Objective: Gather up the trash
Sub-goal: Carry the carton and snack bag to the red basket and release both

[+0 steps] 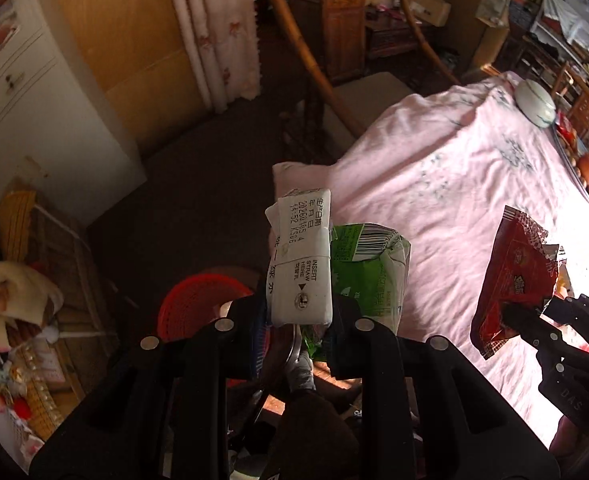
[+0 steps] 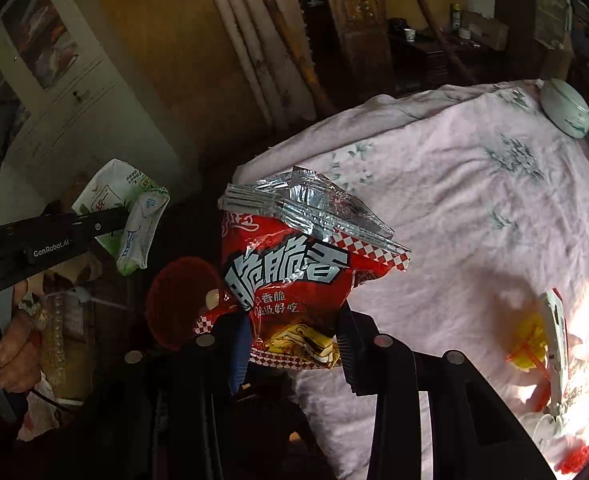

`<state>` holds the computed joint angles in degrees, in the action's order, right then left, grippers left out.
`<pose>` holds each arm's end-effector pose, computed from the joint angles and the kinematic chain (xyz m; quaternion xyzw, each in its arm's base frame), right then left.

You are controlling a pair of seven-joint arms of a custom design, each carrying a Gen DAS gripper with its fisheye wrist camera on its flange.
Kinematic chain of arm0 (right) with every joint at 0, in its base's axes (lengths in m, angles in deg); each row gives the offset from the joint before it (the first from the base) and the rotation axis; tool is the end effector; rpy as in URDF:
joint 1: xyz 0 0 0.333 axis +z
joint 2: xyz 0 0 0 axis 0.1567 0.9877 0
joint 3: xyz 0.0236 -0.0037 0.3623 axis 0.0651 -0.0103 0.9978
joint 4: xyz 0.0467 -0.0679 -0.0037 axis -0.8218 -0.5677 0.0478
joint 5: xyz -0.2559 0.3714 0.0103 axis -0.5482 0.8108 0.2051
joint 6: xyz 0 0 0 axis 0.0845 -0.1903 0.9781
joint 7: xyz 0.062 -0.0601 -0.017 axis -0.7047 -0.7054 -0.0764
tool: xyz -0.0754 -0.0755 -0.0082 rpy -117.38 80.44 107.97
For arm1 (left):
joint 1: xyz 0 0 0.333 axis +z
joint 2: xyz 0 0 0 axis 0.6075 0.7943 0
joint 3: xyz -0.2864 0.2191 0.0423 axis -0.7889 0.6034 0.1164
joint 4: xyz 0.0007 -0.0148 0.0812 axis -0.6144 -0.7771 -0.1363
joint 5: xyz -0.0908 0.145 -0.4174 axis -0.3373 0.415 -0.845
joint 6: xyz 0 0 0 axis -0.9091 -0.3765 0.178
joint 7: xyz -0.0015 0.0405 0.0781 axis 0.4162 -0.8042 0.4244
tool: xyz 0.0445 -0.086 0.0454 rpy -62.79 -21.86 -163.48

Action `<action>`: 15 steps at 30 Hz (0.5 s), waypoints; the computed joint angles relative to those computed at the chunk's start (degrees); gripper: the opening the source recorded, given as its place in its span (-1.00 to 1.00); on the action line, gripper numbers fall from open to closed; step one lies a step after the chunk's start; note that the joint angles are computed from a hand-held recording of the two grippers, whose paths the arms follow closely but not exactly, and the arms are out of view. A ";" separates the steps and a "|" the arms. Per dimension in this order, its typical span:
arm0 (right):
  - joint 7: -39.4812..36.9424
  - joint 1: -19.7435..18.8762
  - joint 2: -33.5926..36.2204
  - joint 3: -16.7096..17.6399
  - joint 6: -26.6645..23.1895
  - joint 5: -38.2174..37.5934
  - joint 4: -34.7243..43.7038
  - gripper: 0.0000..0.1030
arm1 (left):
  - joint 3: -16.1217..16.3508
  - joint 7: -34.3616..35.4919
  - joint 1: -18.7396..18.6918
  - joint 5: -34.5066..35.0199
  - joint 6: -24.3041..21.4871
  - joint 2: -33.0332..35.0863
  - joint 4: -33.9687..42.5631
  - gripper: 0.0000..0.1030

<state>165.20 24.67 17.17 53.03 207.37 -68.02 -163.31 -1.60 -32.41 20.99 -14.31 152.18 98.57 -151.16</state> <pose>0.7269 0.2900 0.5636 -0.8157 0.5136 -0.0233 0.2652 0.6816 -0.2945 0.5858 -0.7672 0.6068 -0.1266 0.1648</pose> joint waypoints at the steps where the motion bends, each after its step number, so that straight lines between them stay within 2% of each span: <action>1: -1.32 0.29 0.95 0.60 -1.08 -0.11 1.33 -0.28 | 0.38 -1.67 0.29 -0.16 -0.03 -1.63 -2.36 -0.52; 8: -7.66 4.05 7.88 2.77 -8.80 -1.81 11.40 -0.27 | 0.42 -10.20 3.79 -1.88 -1.67 -10.54 -14.97 -0.53; 15: -11.44 8.03 14.39 3.62 -16.23 -2.94 20.18 -0.27 | -0.37 -15.97 6.81 -3.55 -2.78 -16.93 -23.17 -0.52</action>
